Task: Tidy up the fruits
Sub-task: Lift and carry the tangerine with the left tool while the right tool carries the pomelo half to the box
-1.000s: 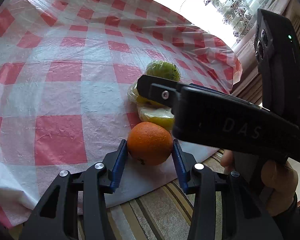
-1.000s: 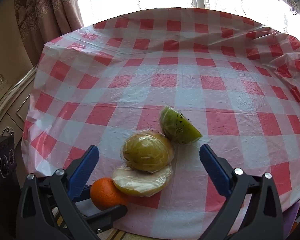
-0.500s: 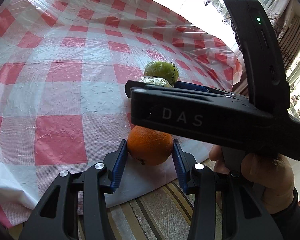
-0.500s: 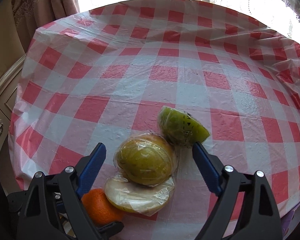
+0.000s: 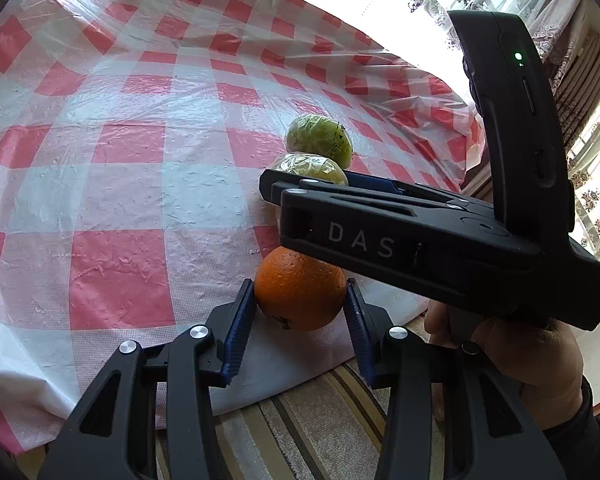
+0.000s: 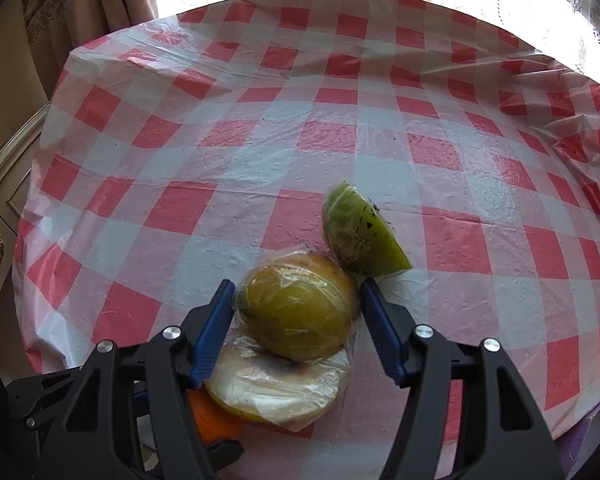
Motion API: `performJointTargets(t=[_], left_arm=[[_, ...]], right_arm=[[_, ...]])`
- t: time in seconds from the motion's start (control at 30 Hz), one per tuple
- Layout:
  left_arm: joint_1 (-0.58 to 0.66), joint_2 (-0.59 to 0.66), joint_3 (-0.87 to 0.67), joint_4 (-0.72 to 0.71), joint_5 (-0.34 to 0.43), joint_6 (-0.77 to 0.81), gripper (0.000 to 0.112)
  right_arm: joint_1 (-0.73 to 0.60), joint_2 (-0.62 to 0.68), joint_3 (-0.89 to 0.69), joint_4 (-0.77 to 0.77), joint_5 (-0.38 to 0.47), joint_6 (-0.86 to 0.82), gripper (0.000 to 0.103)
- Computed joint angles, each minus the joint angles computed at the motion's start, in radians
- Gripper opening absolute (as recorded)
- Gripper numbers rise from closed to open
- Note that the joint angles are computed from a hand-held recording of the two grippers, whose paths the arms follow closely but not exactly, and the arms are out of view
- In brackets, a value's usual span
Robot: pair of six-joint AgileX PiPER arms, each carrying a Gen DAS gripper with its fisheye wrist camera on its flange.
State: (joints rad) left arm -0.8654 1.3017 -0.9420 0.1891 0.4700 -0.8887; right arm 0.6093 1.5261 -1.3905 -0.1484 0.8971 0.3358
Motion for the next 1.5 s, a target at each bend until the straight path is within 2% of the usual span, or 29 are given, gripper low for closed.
performJointTargets(t=[0.27,0.73,0.97,1.17,1.5], left_arm=[[-0.011,-0.003,-0.002,0.037,0.008,-0.04,0.042],[-0.096,-0.01,-0.023,0.333,0.119,-0.351,0.041],[-0.144,-0.021,-0.032,0.464,0.199,-0.495,0.041],[-0.207,-0.031,-0.058,0.564,0.301,-0.581,0.041],[-0.289,0.006,-0.141,0.633,0.447,-0.584,0.042]], right_arm=[[-0.002,-0.07,0.07,0.008,-0.073,0.001,0.064],[-0.011,-0.197,0.181,-0.013,-0.133,0.038,0.064],[-0.027,-0.25,0.221,-0.003,-0.138,0.039,0.064],[-0.069,-0.3,0.253,0.054,-0.136,0.0,0.064],[-0.205,-0.403,0.315,0.214,-0.112,-0.143,0.064]])
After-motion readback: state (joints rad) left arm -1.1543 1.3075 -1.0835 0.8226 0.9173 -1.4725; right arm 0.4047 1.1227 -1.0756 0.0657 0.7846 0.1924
